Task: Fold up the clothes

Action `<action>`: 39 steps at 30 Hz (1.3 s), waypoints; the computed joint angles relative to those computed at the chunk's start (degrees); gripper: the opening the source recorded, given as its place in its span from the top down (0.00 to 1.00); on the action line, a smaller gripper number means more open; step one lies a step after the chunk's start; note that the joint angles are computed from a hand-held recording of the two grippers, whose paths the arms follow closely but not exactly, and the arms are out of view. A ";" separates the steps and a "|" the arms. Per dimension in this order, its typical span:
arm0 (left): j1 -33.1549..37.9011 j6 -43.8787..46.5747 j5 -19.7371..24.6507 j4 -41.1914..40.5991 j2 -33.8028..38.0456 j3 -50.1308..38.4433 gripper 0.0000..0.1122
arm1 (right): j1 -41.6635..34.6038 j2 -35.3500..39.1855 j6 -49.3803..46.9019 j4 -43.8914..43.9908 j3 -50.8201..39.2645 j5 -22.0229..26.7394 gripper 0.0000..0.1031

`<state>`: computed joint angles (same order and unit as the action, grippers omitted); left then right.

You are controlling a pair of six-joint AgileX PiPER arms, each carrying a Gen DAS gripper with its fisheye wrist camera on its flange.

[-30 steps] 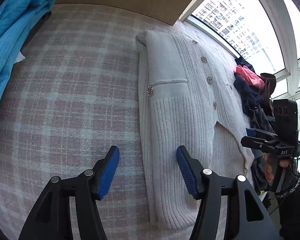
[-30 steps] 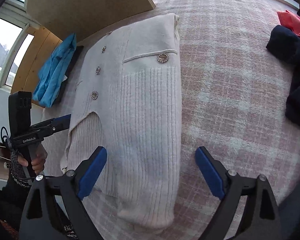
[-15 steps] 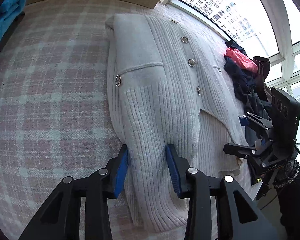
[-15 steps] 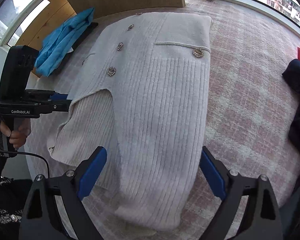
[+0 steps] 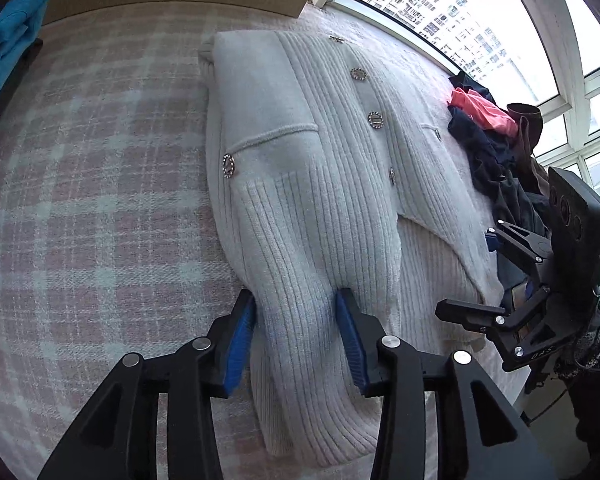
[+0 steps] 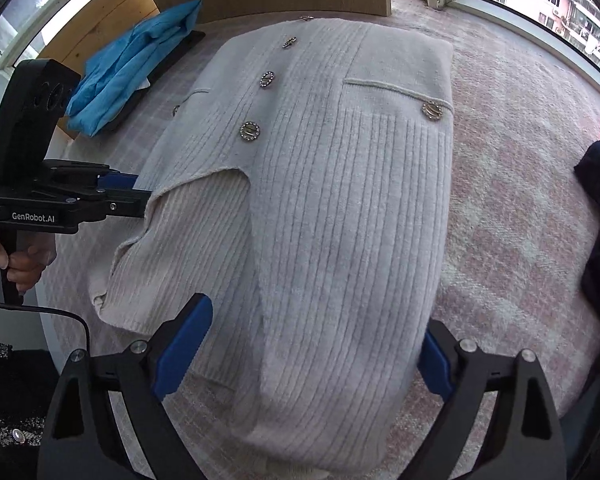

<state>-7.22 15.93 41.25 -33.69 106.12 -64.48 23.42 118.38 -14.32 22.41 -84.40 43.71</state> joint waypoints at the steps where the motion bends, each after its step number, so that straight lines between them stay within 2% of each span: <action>1: -0.50 -0.76 -0.14 1.08 0.14 -0.38 0.63 | 0.60 -0.07 2.43 -1.37 0.17 -0.80 0.09; 5: -2.70 -4.54 -1.40 4.98 -0.10 -0.71 0.61 | 4.62 0.71 16.40 -11.13 -0.61 -3.23 0.00; 8: -3.00 -4.58 -1.98 5.33 -0.22 -0.46 0.63 | 7.18 2.05 23.47 -17.83 -2.38 -3.13 0.00; 11: -2.10 -2.23 -1.42 2.49 -0.02 -0.26 0.68 | 6.70 1.16 22.39 -16.33 -0.27 -5.79 0.00; 15: -2.60 -2.38 -1.54 3.47 -0.17 -0.57 0.71 | 4.33 0.39 18.31 -11.47 0.46 -5.47 0.02; 18: -2.71 -2.27 -1.45 3.64 -0.13 -0.82 0.73 | 3.67 -0.41 17.60 -11.58 1.44 -5.72 0.08; 21: -2.92 -1.86 -1.72 3.48 -0.24 -0.75 0.76 | 2.43 -1.42 15.29 -8.54 2.79 -6.86 0.24; 22: -3.09 -1.82 -1.87 3.52 -0.30 -0.73 0.76 | 1.92 -1.64 14.18 -6.88 2.91 -6.80 0.42; 23: -3.24 -1.80 -1.96 3.59 -0.28 -0.78 0.77 | 1.84 -1.77 13.76 -6.17 2.66 -6.20 0.52; 26: -3.70 -1.78 -2.20 3.72 -0.18 -1.00 0.78 | -0.97 -4.95 7.51 -5.33 5.65 -3.95 0.52; 28: -3.88 -1.58 -2.59 3.51 -0.26 -0.83 0.79 | -0.63 -4.99 7.62 -6.19 5.59 -3.66 0.53; 29: -4.00 -1.53 -2.85 3.54 -0.41 -0.65 0.80 | -0.77 -5.01 7.55 -5.61 5.59 -3.41 0.61; 31: -4.18 -1.44 -3.39 3.39 -0.85 -0.13 0.81 | -1.15 -5.08 7.17 -4.17 5.63 -2.95 0.67; 39: -3.39 2.01 -4.08 -2.27 -2.80 1.26 0.83 | -2.90 -6.98 0.47 8.79 7.28 -3.87 0.71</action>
